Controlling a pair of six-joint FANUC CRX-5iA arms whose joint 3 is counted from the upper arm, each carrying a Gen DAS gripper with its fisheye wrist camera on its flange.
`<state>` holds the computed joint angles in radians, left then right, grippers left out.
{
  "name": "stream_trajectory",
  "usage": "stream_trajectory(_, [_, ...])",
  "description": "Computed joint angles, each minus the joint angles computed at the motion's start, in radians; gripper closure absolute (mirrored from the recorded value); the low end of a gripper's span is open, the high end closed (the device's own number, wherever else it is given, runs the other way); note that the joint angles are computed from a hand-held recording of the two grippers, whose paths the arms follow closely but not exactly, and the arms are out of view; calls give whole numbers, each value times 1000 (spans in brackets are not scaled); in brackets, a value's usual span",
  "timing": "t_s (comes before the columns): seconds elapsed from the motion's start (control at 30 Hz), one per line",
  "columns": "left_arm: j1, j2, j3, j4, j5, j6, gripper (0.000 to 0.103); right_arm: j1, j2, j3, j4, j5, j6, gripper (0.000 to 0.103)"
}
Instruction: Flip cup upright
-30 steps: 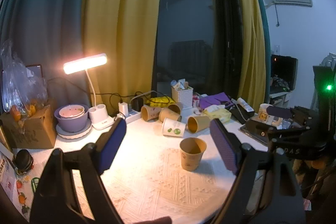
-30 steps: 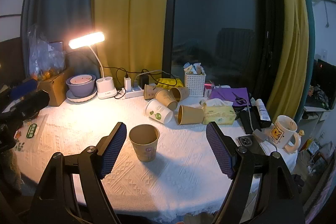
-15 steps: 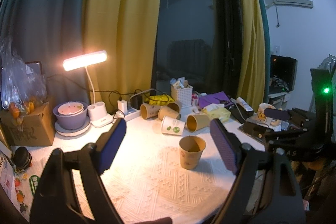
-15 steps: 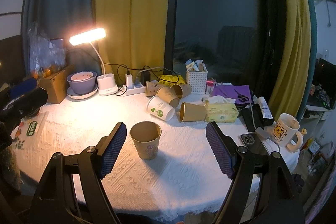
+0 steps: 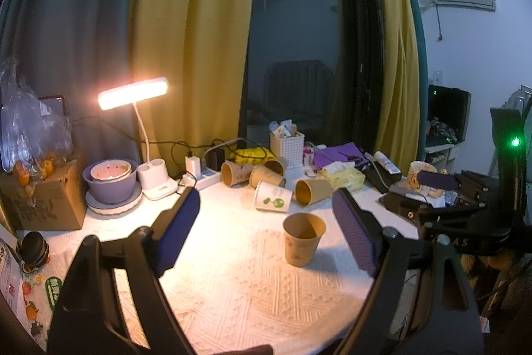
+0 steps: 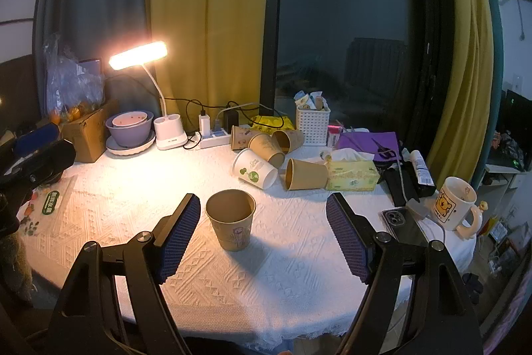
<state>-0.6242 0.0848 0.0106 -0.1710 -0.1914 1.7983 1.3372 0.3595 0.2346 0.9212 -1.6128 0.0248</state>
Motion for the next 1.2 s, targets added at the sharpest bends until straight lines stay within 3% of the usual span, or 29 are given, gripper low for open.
stream_trajectory(0.97, [1,3,-3,14,2,-11,20,3,9,-2,-10,7,-5,22])
stream_trajectory(1.2, [4,11,-37,86,28,-86,20,1,5,-12,-20,18,-5,22])
